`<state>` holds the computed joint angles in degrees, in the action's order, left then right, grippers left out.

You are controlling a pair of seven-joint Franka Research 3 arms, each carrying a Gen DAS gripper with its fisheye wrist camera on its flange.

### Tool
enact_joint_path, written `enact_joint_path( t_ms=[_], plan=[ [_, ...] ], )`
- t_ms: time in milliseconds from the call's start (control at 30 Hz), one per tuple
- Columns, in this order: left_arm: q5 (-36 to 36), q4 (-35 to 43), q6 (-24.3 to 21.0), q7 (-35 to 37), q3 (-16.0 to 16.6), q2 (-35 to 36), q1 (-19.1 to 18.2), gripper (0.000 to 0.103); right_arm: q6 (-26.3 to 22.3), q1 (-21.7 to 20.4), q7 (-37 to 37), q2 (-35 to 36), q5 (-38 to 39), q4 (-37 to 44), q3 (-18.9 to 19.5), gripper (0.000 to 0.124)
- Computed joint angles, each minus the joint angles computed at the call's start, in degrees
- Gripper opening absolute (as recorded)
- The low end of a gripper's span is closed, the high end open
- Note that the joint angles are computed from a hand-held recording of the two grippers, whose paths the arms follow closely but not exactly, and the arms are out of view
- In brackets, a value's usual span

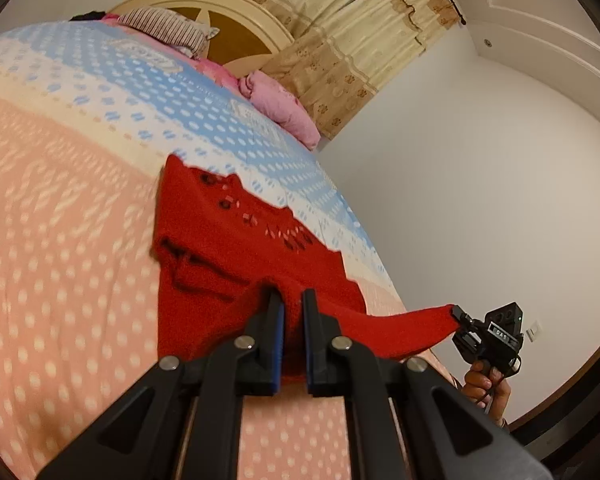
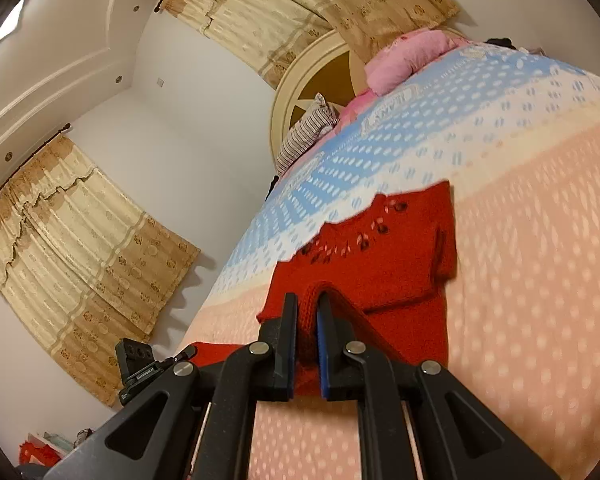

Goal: Fold small clothes

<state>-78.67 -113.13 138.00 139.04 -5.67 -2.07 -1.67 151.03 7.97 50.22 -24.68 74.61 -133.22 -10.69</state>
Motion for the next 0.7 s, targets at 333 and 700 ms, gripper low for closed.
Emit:
enact_joint_path(
  t_ms=[333,700],
  plan=[
    [1.0,12.1,1.1,-2.9,-2.6,9.7,1.8,0.008,0.3,-1.9,2.0,9.7,-2.4,9.9,0.8,0.008],
    [14.8,28.7,4.3,-14.0,-7.9,24.4,3.3,0.008,-0.3,-6.8,10.4,24.9,-7.6,22.9,4.2,0.008]
  ],
)
